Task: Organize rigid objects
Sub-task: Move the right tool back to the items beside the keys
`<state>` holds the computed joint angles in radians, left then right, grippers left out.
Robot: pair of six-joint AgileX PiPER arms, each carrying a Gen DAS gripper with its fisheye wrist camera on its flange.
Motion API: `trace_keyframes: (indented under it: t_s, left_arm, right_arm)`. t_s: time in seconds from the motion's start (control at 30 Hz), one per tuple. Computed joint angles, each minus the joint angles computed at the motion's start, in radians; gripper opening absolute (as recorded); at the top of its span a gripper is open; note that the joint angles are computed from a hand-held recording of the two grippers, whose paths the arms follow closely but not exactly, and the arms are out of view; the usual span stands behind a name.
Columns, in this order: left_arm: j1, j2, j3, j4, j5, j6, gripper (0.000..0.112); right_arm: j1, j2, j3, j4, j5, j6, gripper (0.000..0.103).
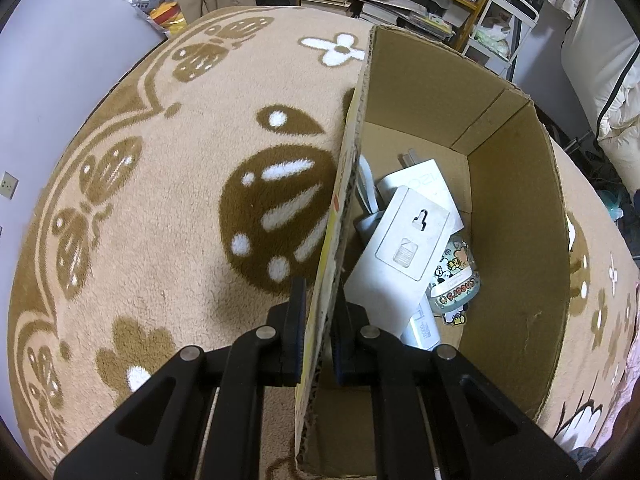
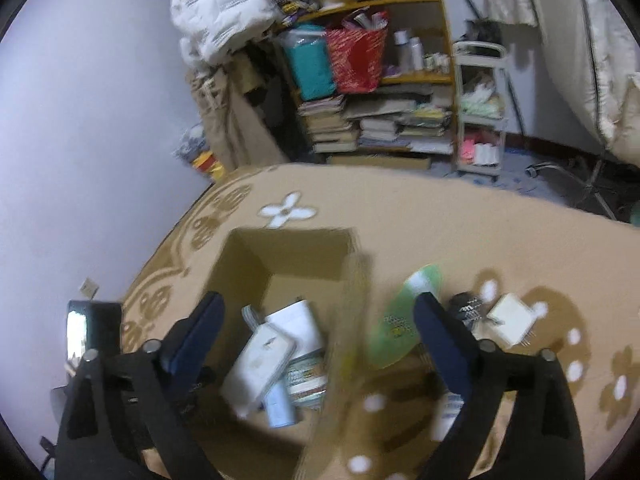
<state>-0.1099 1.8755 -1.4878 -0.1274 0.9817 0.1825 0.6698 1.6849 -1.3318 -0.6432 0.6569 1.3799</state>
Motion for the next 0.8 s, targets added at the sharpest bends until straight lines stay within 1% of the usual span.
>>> trace_keyframes:
  t_s: [0.23,0.37,0.53,0.67,0.73,0.8]
  left_arm:
    - [-0.001,-0.004,0.003,-0.001,0.002,-0.001,0.01]
    - [-0.003,-0.004,0.001,0.003,0.002,-0.003,0.01]
    - [-0.003,-0.001,-0.003,0.003,0.004,-0.003,0.01]
    - [-0.003,-0.001,-0.003,0.006,0.003,-0.002,0.01]
    - [-0.001,0.002,-0.006,0.006,0.003,-0.001,0.01]
    - [-0.001,0.002,-0.006,0.005,0.003,0.0,0.01]
  right_arm:
    - [-0.104,-0.073,0.156,0.033,-0.058,0.05,0.102]
    - [-0.141,-0.087,0.245,-0.006,-0.096,0.132,0.102]
    - [-0.168,-0.076,0.329,-0.026,-0.159,0.189,0.102]
    - [-0.171,-0.066,0.393,-0.103,-0.228,0.274,0.101]
    - [-0.159,-0.06,0.424,-0.196,-0.248,0.377,0.101]
    - [-0.147,-0.045,0.448,-0.293,-0.261,0.49,0.098]
